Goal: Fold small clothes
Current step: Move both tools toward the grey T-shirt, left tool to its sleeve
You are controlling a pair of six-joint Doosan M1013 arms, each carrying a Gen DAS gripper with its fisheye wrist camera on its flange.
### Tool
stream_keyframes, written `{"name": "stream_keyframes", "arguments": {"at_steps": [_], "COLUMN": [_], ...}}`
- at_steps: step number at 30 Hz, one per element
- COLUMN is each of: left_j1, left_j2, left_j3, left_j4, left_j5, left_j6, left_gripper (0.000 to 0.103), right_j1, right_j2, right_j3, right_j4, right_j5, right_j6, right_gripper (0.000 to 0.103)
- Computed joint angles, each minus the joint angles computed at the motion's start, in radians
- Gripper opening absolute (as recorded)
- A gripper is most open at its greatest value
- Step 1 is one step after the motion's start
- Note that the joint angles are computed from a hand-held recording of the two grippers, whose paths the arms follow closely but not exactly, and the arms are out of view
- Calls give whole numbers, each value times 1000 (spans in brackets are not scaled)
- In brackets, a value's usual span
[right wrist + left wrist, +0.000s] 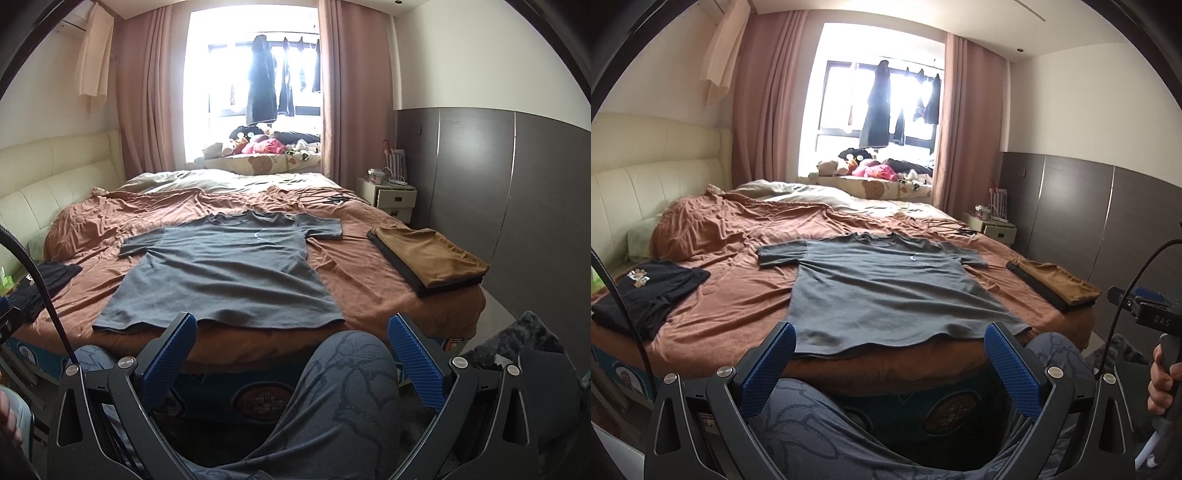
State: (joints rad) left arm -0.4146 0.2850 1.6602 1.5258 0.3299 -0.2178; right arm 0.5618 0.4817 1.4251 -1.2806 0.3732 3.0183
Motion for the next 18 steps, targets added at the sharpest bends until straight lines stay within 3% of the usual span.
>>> {"name": "stream_keyframes", "arguments": {"at_steps": [2,5,11,18], "left_j1": [8,19,45,78], "left_j2": [9,20,49,83], "left_j3": [-17,-32,-95,-157], "left_j4": [-45,-16,-195,-309], "left_j5": [28,83,148,188], "left_j6": [23,-44,134,278], "left_gripper": [103,103,103,103], "right_j1": [-8,-20,-34,-48], "right_j2": [11,31,71,140], "right_j3": [-17,-48,-97,-196], "right_j4": [17,9,-60,131], "right_j5": [-20,-47,-101,-126], "right_j6": [-13,-14,21,-204], "right_gripper": [103,103,103,103]}}
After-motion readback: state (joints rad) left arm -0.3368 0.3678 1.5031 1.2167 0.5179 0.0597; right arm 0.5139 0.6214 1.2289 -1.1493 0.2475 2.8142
